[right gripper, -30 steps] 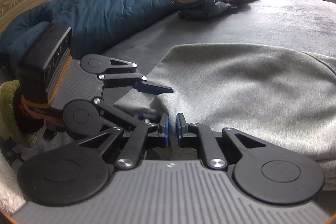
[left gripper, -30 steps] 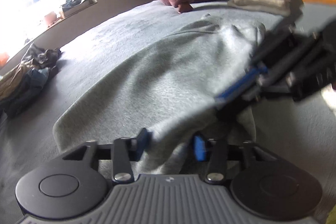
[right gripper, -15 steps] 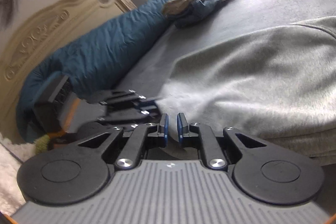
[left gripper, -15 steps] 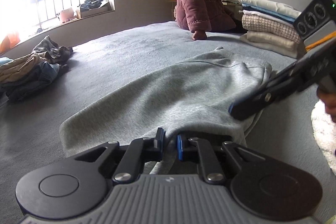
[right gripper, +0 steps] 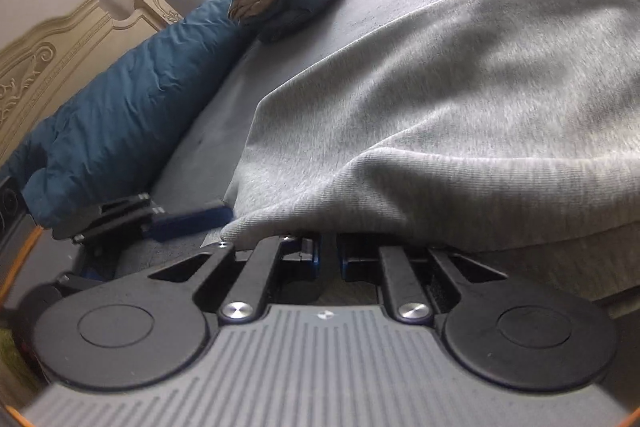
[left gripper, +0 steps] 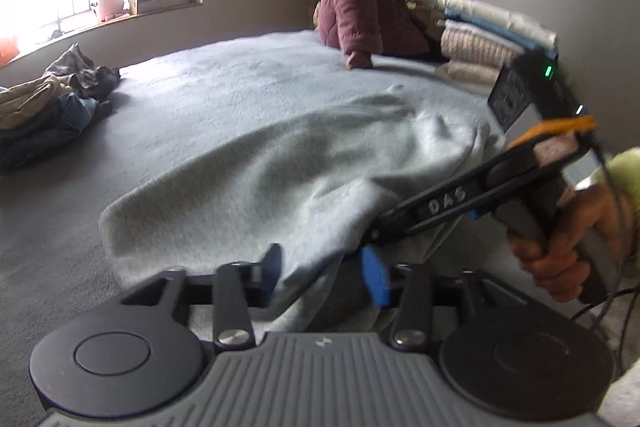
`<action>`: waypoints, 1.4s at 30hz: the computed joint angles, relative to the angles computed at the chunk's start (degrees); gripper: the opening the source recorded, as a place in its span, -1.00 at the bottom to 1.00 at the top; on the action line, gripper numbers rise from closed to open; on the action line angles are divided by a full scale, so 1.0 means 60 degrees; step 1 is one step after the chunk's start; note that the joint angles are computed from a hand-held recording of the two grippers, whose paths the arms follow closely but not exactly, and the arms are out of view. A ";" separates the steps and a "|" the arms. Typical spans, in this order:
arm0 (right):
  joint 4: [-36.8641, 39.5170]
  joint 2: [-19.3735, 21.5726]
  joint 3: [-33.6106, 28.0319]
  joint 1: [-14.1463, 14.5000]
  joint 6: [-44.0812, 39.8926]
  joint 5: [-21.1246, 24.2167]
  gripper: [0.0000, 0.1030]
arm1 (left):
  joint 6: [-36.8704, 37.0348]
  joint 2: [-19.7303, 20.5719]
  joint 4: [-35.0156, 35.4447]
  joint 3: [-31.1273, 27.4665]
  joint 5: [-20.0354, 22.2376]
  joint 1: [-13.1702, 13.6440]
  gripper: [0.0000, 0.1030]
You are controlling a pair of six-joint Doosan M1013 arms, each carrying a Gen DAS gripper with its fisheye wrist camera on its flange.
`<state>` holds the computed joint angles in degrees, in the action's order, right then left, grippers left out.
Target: Fold clothes
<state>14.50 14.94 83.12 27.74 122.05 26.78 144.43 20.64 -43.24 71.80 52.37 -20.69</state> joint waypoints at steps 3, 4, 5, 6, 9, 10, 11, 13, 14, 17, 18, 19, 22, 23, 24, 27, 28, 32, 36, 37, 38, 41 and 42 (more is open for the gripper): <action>0.0227 -0.0009 0.0024 -0.0049 -0.0157 -0.0094 -0.82 | 0.0277 0.0240 -0.0132 -0.0362 0.0410 -0.0020 0.18; 0.0359 -0.0004 0.0016 -0.0071 -0.0273 -0.0101 -0.82 | 0.0346 0.0324 0.0003 -0.0480 0.0465 -0.0074 0.17; 0.0484 0.0001 0.0008 -0.0092 -0.0381 -0.0106 -0.82 | 0.0411 0.0412 0.0147 -0.0587 0.0512 -0.0128 0.16; 0.0534 -0.0003 0.0005 -0.0100 -0.0445 -0.0097 -0.82 | 0.0470 0.0502 0.0302 -0.0680 0.0549 -0.0183 0.09; 0.0310 -0.0026 -0.0019 -0.0096 -0.0345 -0.0015 -0.82 | 0.0607 0.0779 0.0447 -0.1007 0.0985 -0.0226 -0.08; 0.0453 -0.0053 0.0011 -0.0127 -0.0480 -0.0021 -0.82 | 0.0657 0.0824 0.0459 -0.1061 0.1051 -0.0229 -0.38; 0.0725 -0.0076 0.0037 -0.0167 -0.0721 -0.0022 -0.83 | 0.0715 0.0831 0.0457 -0.1066 0.1024 -0.0229 -0.53; 0.0917 -0.0137 0.0055 -0.0208 -0.0984 0.0059 -0.82 | 0.0836 0.0841 0.0450 -0.1072 0.0966 -0.0230 -0.68; 0.0941 -0.0195 0.0078 -0.0216 -0.1130 0.0085 -0.82 | 0.0868 0.0845 0.0407 -0.1080 0.0957 -0.0218 -0.71; 0.1740 -0.0518 0.0322 -0.0307 -0.1869 -0.0062 -0.77 | 0.0864 0.0855 0.0171 -0.1125 0.0994 -0.0146 -0.74; 0.1824 -0.0674 0.0467 -0.0302 -0.1907 -0.0257 -0.75 | 0.0863 0.0863 0.0155 -0.1146 0.1020 -0.0137 -0.74; 0.1990 -0.0853 0.0653 -0.0307 -0.1945 -0.0462 -0.74 | 0.0854 0.0875 0.0155 -0.1179 0.1071 -0.0131 -0.75; 0.2287 -0.0978 0.0788 -0.0281 -0.1593 0.0038 -0.69 | 0.0918 0.0891 0.0210 -0.1240 0.1112 -0.0146 -0.75; 0.2393 -0.1019 0.0833 -0.0274 -0.1481 0.0203 -0.69 | 0.0946 0.0890 0.0228 -0.1252 0.1096 -0.0153 -0.75; 0.2510 -0.1054 0.0876 -0.0267 -0.1378 0.0364 -0.69 | 0.0969 0.0891 0.0238 -0.1267 0.1084 -0.0158 -0.75; 0.3102 -0.0893 0.0913 -0.0211 -0.1384 0.0646 -0.69 | 0.1002 0.0890 0.0209 -0.1307 0.1057 -0.0158 -0.75; 0.2749 -0.0748 0.0745 -0.0157 -0.1121 0.0873 -0.69 | 0.1019 0.0885 0.0196 -0.1313 0.1048 -0.0160 -0.75; 0.1888 -0.0492 0.0403 0.0034 -0.0999 0.0758 -0.69 | 0.1104 0.0860 0.0157 -0.1315 0.1048 -0.0161 -0.76; 0.1091 -0.0428 0.0236 0.0168 -0.1226 0.0115 -0.69 | 0.1176 0.0856 0.0050 -0.1333 0.1135 -0.0127 -0.76; 0.0753 -0.0384 0.0171 0.0191 -0.1128 0.0088 -0.69 | 0.1204 0.0856 0.0017 -0.1336 0.1161 -0.0116 -0.76; 0.0415 -0.0340 0.0106 0.0213 -0.1029 0.0062 -0.69 | 0.1211 0.0863 -0.0038 -0.1349 0.1212 -0.0102 -0.76; -0.0281 -0.0222 -0.0046 0.0209 -0.0723 0.0134 -0.69 | 0.1272 0.0865 -0.0006 -0.1348 0.1210 -0.0110 -0.76; -0.0547 -0.0199 -0.0098 0.0215 -0.0505 0.0228 -0.69 | 0.1255 0.0878 0.0024 -0.1357 0.1202 -0.0116 -0.76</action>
